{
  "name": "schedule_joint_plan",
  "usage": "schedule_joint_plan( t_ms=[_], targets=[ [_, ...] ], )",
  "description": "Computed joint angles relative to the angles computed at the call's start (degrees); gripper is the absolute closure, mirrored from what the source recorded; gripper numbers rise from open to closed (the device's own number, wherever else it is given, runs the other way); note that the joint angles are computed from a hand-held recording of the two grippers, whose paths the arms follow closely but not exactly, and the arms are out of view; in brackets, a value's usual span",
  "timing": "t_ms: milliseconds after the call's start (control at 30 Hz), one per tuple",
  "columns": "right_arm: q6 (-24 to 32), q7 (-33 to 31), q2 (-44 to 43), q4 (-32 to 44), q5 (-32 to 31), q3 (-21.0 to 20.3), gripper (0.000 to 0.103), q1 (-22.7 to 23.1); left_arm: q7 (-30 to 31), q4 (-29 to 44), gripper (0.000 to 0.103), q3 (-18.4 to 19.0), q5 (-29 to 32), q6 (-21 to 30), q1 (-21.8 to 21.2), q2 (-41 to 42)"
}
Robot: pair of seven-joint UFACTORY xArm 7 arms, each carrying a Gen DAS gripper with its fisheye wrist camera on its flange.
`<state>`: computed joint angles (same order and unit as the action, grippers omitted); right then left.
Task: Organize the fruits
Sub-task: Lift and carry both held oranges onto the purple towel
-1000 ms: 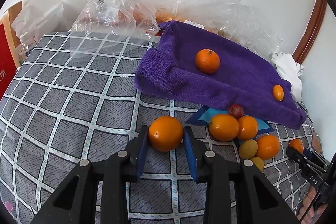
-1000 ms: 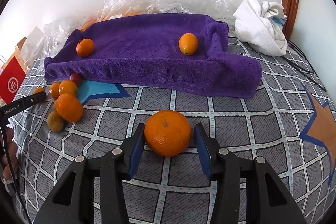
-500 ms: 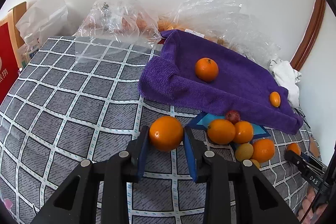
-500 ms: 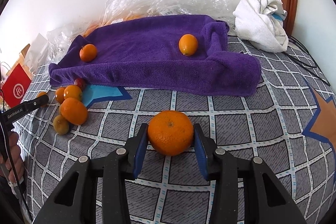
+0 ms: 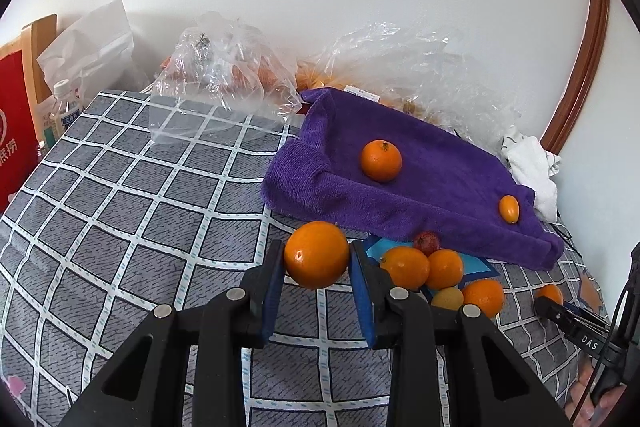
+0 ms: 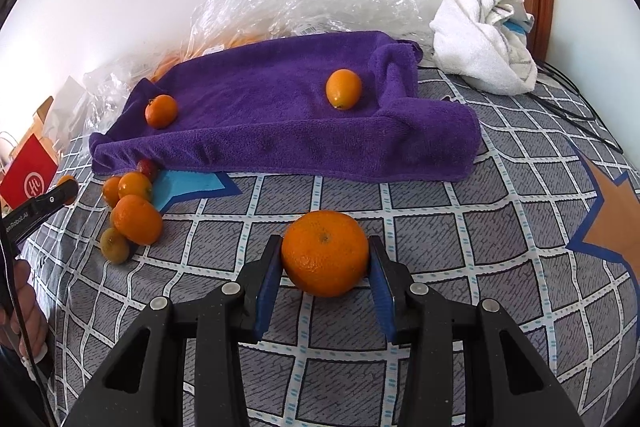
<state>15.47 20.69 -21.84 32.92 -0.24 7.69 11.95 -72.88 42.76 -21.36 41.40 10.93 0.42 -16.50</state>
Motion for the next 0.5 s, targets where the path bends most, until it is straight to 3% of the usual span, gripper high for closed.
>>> schedule_joint_plan(
  t_ms=[333, 500],
  targets=[
    [1.1, 1.9, -2.3, -0.5, -2.3, 0.6, 0.062, -1.7, -0.8, -1.1, 0.073, -0.7, 0.3, -2.9, 1.6, -1.0],
    [1.3, 1.2, -3.9, 0.6, -2.2, 0.0, 0.062, -2.1, -3.0, -1.3, 0.073, -3.5, 1.8, -2.9, 4.9, -2.2]
  ],
)
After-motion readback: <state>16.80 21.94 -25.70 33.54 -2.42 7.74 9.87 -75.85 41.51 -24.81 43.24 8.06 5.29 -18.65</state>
